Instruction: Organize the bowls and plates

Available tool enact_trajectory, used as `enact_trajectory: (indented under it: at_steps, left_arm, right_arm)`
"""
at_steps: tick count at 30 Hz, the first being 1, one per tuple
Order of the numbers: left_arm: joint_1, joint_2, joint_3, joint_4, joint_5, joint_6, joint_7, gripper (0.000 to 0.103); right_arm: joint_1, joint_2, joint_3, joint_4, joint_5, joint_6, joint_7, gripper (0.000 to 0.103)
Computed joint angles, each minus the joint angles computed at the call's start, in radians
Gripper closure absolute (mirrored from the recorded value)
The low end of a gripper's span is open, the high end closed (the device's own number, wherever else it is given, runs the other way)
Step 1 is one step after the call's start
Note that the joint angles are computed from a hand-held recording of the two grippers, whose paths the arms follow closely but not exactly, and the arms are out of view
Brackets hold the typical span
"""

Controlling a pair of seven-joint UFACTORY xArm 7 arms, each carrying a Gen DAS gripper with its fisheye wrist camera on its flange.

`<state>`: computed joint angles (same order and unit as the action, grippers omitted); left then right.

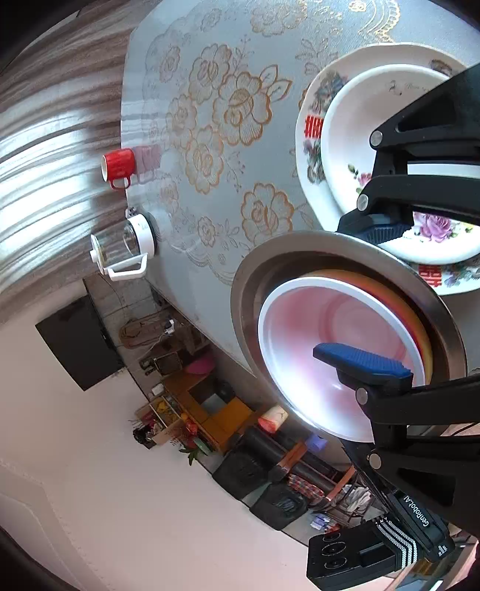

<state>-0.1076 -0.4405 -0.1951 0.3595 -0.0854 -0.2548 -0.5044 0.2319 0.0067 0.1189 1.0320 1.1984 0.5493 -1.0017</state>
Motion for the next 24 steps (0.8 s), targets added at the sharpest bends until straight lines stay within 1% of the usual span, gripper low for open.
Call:
enact_trajectory:
  at_steps: [3, 7, 9, 13, 14, 17, 20, 22, 24]
  left_arm:
    - [-0.038, 0.030, -0.001, 0.034, 0.017, -0.001, 0.004, 0.072]
    - [-0.103, 0.095, 0.017, 0.092, 0.042, 0.012, 0.014, 0.070]
    - [-0.135, 0.129, 0.028, 0.116, 0.051, 0.021, 0.016, 0.069]
    - [-0.168, 0.201, 0.030, 0.163, 0.058, 0.037, 0.021, 0.068]
    - [-0.158, 0.215, 0.014, 0.172, 0.054, 0.044, 0.023, 0.068]
    - [-0.159, 0.244, 0.004, 0.183, 0.050, 0.059, 0.026, 0.068]
    - [-0.155, 0.259, -0.008, 0.186, 0.044, 0.075, 0.025, 0.068]
    - [-0.135, 0.267, -0.030, 0.185, 0.044, 0.075, 0.030, 0.068]
    - [-0.046, 0.267, -0.125, 0.185, 0.030, 0.079, 0.038, 0.067]
  right_arm:
    - [-0.014, -0.056, -0.020, -0.045, 0.008, -0.017, -0.018, 0.054]
    - [-0.029, -0.111, -0.056, -0.098, -0.012, -0.030, -0.008, 0.054]
    - [-0.035, -0.130, -0.071, -0.122, -0.033, -0.045, 0.003, 0.054]
    - [-0.045, -0.132, -0.095, -0.150, -0.055, -0.064, 0.023, 0.054]
    - [-0.047, -0.130, -0.099, -0.155, -0.053, -0.068, 0.026, 0.054]
    - [-0.058, -0.105, -0.106, -0.156, -0.051, -0.068, 0.035, 0.054]
    - [-0.067, -0.075, -0.097, -0.153, -0.060, -0.087, 0.037, 0.054]
    - [-0.075, -0.063, -0.094, -0.154, -0.070, -0.083, 0.039, 0.054]
    - [-0.083, -0.059, -0.091, -0.164, -0.061, -0.080, 0.021, 0.054]
